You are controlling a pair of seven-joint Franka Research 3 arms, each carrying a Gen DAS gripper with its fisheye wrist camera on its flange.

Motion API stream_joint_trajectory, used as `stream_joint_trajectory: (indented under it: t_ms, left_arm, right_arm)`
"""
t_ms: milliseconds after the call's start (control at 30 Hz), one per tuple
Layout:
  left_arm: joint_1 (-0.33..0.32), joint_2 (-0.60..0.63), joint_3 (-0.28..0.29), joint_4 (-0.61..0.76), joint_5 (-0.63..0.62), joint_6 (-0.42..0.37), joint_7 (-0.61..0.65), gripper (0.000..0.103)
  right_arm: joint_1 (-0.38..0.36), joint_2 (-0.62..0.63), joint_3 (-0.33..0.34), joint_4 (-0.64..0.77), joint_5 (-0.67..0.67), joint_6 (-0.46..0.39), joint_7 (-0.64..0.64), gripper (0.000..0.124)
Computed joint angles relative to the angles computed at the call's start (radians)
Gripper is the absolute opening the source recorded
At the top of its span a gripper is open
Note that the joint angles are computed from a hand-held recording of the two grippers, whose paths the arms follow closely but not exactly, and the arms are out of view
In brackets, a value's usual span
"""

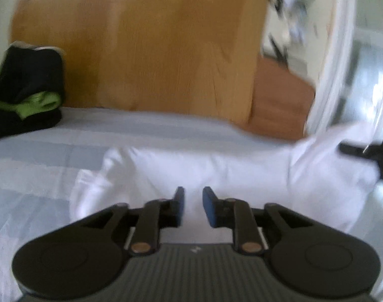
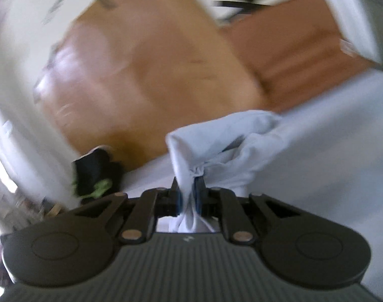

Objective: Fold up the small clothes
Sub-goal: 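Grasp the folded white T-shirt edge with both grippers and lift it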

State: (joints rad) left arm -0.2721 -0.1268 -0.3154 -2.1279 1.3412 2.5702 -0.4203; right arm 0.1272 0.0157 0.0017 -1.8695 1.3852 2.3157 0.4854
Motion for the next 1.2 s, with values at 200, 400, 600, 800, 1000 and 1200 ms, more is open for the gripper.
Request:
stream_joint_trajectory:
  t_ms: [200, 400, 600, 800, 1000, 1200]
  left_arm:
    - [0.035, -0.333, -0.035, -0.261, -0.007, -0.126, -0.201, 0.041]
    - [0.075, -0.482, -0.075, -0.37, -0.117, -0.143, -0.189, 0.056]
    - [0.133, -0.447, -0.086, -0.356, -0.118, -0.026, -0.178, 0.065]
    - [0.189, -0.355, -0.124, -0.235, 0.0, 0.009, -0.159, 0.065]
    - [0.144, -0.127, -0.053, -0.04, -0.005, 0.091, 0.017, 0.03]
    - [0.076, -0.018, 0.008, -0.027, -0.265, -0.046, 0.22, 0.009]
  right_arm:
    - [0.076, 0.028, 0.061, 0.065, -0.125, -0.129, -0.06, 0.014]
    - [0.161, 0.133, 0.119, 0.134, -0.37, -0.193, 0.058, 0.018]
    - [0.081, 0.154, 0.102, 0.203, -0.285, -0.392, -0.029, 0.036]
    - [0.026, 0.173, 0.069, 0.281, -0.164, -0.175, -0.021, 0.036]
    - [0.027, 0.397, 0.107, 0.513, -0.395, -0.181, 0.253, 0.036]
    - [0.009, 0.388, 0.158, 0.451, -0.394, -0.11, 0.182, 0.036]
